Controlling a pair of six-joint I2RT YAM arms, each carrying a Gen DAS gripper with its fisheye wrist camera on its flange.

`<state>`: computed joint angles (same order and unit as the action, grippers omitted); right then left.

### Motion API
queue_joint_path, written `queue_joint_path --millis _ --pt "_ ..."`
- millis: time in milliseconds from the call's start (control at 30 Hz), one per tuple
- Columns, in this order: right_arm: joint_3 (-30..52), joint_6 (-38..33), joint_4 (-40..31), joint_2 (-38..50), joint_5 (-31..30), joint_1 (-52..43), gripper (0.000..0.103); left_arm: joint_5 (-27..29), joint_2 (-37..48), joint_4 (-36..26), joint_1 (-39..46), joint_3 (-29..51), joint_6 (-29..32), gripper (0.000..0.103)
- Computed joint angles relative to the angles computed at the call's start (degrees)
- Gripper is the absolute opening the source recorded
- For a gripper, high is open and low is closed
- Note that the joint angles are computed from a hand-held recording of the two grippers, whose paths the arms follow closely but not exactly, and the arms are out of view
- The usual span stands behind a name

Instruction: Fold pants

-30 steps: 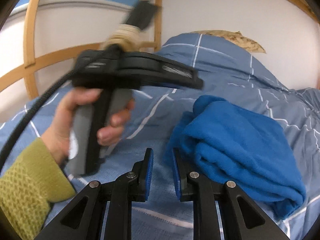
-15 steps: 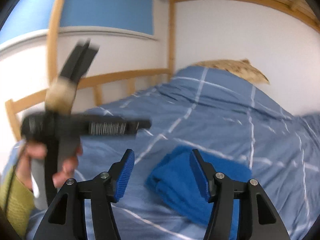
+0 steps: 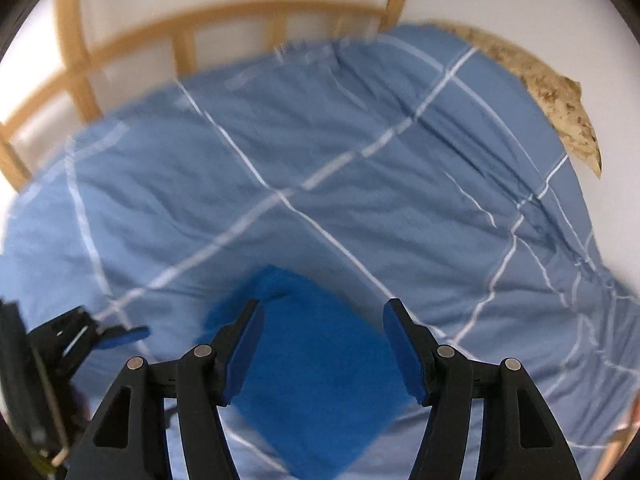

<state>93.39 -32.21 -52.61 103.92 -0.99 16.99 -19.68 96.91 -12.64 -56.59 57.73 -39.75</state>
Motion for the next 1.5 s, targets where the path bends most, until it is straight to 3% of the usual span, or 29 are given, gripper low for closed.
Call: queue_joint_path --millis 133,333,433,533,633,833,1000,1233,1367,1433,1500 --pt "6.9 0.1 -5.7 8.5 -0.3 2.4 0.062 2.8 0.9 2.5 1.3 -0.7 5.9 0.061" --pt "10.5 -1.0 -6.5 15.1 1.9 4.3 0.062 1.0 6.7 -0.7 1.2 5.4 13.7 0.052" --pt "12.6 -1.2 -8.6 17.3 2.1 4.5 0.062 -0.4 7.8 0.8 1.7 5.6 15.2 0.047" --pt "14.3 -1.2 -10.1 18.8 1.5 4.1 0.062 -1.8 7.0 4.1 1.8 3.9 15.2 0.045" --pt "15.1 -1.5 -9.9 19.7 1.8 4.1 0.062 -1.8 7.1 6.8 2.2 3.0 14.6 0.031" --pt "16.3 -4.1 -10.4 22.0 3.3 5.4 0.061 -2.6 6.5 10.4 1.6 0.3 15.3 0.023" --pt "16.5 -7.6 -11.8 23.3 3.6 6.2 0.053 -2.6 6.0 10.0 1.1 -0.1 15.8 0.022" --pt "14.9 -17.3 -11.1 22.9 7.8 9.0 0.053 -4.0 6.1 9.6 0.3 0.3 17.1 0.022" --pt "17.3 -17.5 -13.1 25.5 10.6 10.5 0.053 -2.8 5.3 11.1 1.1 -1.0 17.0 0.021" --pt "18.8 -17.3 -14.7 26.4 11.0 10.6 0.036 -3.4 5.5 10.8 0.9 -0.8 17.1 0.021" --pt "18.6 -17.2 -14.8 25.7 11.1 10.4 0.027 -4.4 5.9 10.1 0.5 -0.1 17.3 0.021"
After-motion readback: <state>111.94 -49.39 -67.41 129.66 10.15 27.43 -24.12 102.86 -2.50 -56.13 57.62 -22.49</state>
